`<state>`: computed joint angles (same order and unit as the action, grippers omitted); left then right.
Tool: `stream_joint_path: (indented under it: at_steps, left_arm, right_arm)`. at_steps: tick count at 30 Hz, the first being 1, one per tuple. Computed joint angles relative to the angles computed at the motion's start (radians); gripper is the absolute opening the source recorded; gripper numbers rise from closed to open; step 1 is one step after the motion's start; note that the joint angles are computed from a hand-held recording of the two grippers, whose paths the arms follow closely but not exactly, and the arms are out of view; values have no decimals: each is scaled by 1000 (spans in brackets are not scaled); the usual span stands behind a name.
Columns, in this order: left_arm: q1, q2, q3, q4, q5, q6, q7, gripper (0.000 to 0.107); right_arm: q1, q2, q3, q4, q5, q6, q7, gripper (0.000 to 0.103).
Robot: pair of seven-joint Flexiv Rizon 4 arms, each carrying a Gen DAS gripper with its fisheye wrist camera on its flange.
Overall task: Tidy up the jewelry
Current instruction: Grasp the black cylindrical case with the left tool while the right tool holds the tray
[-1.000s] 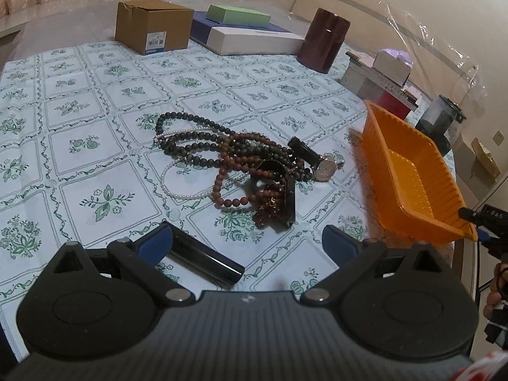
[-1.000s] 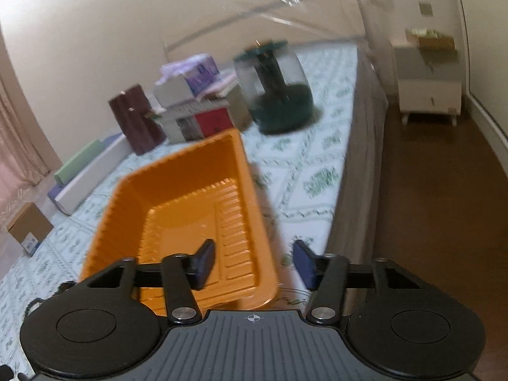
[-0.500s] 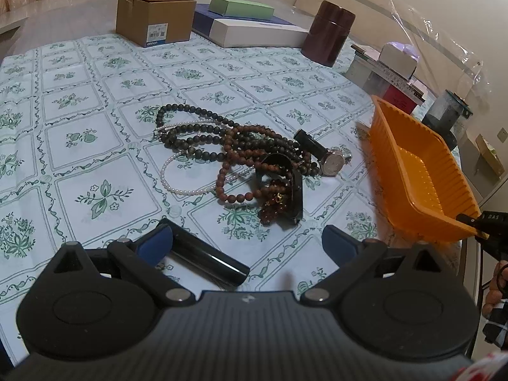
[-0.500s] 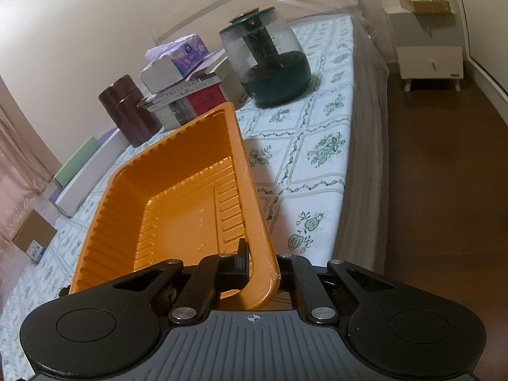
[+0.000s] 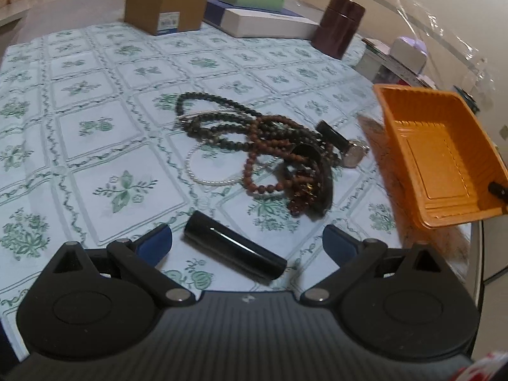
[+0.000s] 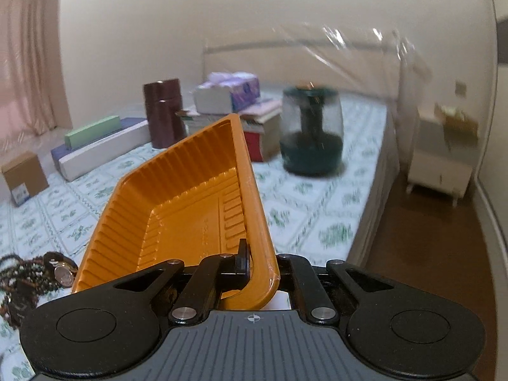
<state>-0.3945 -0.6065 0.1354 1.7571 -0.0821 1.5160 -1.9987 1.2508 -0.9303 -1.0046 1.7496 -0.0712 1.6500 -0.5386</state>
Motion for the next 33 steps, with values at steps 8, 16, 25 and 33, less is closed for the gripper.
stream_joint_path:
  at_steps: [8,16,25,33]
  left_arm:
    - [-43,-32,56,-57,46,-57,-22,85]
    - [-46,-43,72,-95,147,-98,31,45]
    - [-13,-35,31,-84,172,-67,80,20]
    - [12,-31,-22,-92,128,-10,166,18]
  right_arm:
    - [25,-22,-33,1,-6,-2,-28,5]
    - [33,-28,-42,-5,-3,-11,-34,6]
    - [39,-35,-46,-6,3,-3,-32,6]
    - [39,-35,-42,-5,16,13,-44,6]
